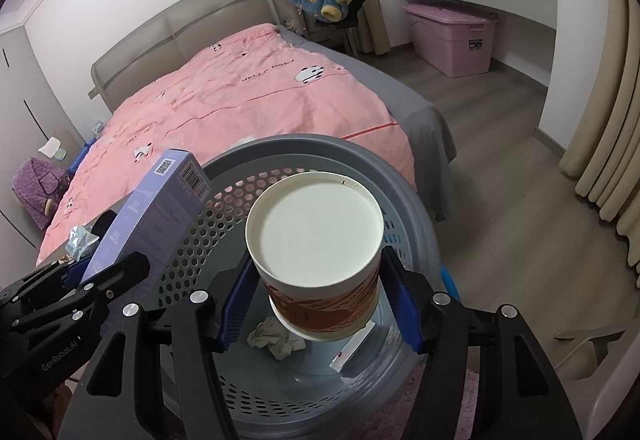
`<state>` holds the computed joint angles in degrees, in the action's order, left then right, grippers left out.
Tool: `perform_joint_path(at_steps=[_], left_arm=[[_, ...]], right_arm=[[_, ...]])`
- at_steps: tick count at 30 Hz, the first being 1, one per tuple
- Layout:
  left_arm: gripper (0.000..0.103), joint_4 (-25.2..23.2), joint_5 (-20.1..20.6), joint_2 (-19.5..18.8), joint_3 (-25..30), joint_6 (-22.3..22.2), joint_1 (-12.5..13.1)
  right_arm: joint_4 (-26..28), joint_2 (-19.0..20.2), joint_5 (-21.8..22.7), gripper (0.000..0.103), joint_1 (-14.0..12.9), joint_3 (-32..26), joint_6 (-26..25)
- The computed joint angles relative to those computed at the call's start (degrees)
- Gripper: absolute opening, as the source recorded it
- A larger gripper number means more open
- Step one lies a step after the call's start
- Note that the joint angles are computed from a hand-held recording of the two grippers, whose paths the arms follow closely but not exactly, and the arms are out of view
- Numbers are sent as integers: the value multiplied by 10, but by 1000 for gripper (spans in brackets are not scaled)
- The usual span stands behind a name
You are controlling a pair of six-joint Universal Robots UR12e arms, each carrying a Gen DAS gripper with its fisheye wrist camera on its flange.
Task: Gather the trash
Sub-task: 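Open the right tool to drop the cup while the left tool drops the lavender box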
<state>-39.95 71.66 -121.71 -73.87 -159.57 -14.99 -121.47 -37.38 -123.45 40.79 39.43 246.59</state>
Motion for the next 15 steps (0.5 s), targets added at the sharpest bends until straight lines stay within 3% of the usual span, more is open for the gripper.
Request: perform_joint_path(at_steps=[2, 6, 9, 15], left_arm=[[35, 2, -1, 0, 0, -4, 1], [37, 10, -2, 1, -1, -9, 4], [47, 11, 2, 1, -1, -14, 5], [48, 16, 5, 3, -3, -24, 8]], right_arm=[[-3, 2, 2, 61, 0, -2, -5], [-3, 4, -8, 75, 2, -8, -13], [1, 7, -9, 76, 3, -14, -12], [6, 10, -5, 76, 3, -21, -10]])
